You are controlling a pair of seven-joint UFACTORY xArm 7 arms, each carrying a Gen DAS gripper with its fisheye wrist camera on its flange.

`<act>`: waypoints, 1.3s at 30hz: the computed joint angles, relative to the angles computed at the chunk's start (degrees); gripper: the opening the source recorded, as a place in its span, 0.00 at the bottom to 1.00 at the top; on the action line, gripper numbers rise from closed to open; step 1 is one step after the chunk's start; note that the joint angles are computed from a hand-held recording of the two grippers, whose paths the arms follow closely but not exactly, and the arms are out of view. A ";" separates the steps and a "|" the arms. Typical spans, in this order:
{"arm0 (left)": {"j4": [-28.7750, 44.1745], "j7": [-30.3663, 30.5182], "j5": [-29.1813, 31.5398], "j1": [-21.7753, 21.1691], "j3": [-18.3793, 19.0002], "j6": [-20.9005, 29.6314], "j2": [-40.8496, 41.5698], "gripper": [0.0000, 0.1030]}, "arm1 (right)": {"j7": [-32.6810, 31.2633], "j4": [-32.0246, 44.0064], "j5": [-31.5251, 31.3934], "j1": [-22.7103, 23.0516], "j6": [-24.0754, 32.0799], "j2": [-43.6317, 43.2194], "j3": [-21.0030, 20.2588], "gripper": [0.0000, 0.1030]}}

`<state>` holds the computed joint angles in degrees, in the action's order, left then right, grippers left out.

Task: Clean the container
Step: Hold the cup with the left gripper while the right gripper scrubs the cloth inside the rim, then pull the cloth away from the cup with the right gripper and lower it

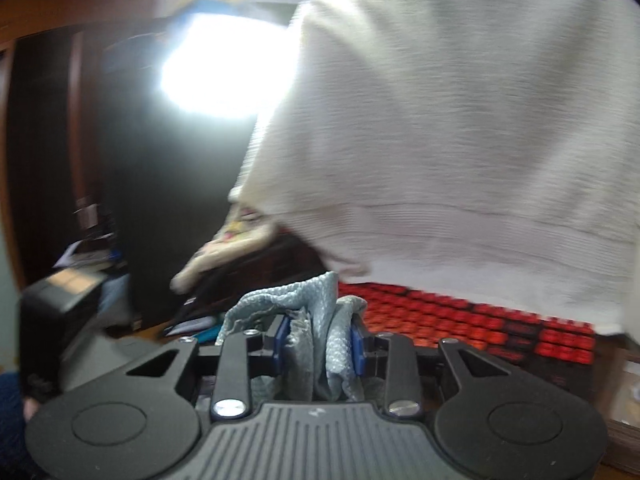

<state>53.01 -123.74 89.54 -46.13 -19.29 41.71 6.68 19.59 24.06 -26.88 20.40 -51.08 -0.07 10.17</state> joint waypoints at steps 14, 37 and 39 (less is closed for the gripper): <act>-1.04 -2.39 2.18 1.26 0.33 -3.57 -1.10 0.42 | -5.98 -11.87 37.75 1.31 17.61 -16.34 11.17 0.27; -1.95 -1.00 -11.51 -3.92 -6.22 12.14 -5.93 0.87 | -25.41 -12.97 78.79 13.50 15.99 -20.89 24.53 0.86; -0.99 -0.06 -13.99 -5.89 -7.44 17.47 -5.74 0.89 | -28.96 -12.07 86.13 12.20 19.13 -23.68 29.61 0.86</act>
